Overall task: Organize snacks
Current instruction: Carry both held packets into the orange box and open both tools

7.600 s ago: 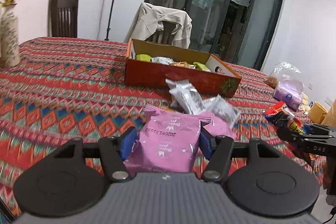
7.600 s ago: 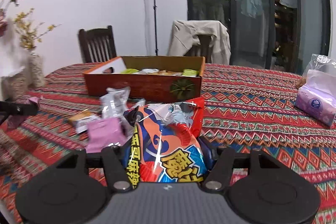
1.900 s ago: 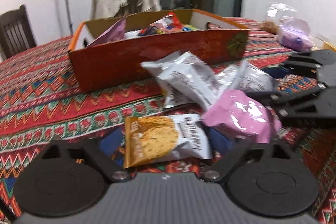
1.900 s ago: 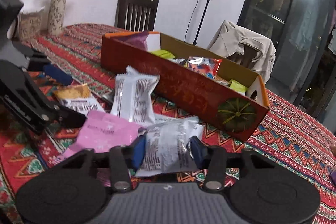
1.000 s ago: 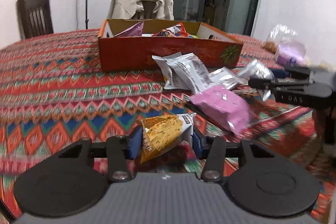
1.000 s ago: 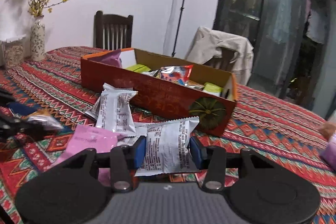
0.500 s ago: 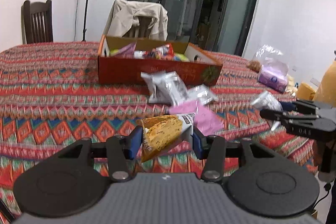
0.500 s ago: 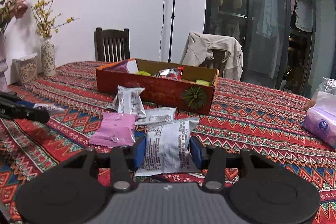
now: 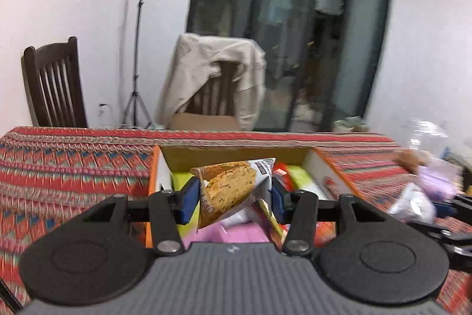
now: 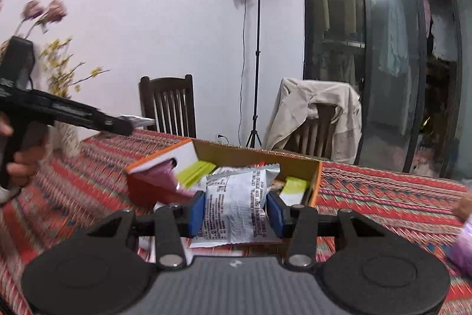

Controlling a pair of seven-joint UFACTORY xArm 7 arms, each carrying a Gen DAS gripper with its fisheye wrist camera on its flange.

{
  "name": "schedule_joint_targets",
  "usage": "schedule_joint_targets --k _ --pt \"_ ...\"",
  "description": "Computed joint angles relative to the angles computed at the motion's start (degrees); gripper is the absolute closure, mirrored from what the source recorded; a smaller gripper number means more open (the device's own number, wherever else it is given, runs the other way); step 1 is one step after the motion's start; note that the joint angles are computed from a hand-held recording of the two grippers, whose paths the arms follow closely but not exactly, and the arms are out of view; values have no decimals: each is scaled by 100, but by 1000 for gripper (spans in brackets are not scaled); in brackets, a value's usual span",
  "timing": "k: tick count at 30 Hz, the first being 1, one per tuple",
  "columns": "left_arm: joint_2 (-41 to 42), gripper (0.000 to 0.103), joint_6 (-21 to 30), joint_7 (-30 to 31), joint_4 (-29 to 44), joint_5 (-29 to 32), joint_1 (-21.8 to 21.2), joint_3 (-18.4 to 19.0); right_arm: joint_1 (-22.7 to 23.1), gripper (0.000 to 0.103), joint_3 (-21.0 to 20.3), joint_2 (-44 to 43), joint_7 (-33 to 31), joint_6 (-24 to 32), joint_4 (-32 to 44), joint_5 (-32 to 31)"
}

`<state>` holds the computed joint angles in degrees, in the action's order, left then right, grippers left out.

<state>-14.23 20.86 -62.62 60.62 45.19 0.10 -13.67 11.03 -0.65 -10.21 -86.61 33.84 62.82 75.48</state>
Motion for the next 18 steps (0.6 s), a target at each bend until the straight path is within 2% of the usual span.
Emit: schedule_joint_targets --k 3,7,10,13,15,17,18 --pt "1110 53 304 338 1039 -95 -55 162 -27 59 189 972 858 -17 1089 -578" --pt "2323 53 786 1258 2262 -696 -287 462 -81 59 469 2297 2414 120 2597 -1825" --pt "2890 53 935 1705 2794 -1200 -344 599 1 59 488 3269 3537 406 3795 -2749" --pt "3252 48 1131 2166 3123 -1730 -384 664 137 59 436 4244 4531 778 5116 -3523" --pt "3493 27 1297 2693 3341 -2217 -315 621 231 58 397 4872 5065 1071 6011 -3982" --pt "3674 20 1468 2978 3457 -2367 -401 693 394 58 295 5538 5579 1343 7000 -4508" --pt "3701 18 1640 3036 3530 -2415 -470 759 453 52 269 5754 5750 1380 7301 -4705"
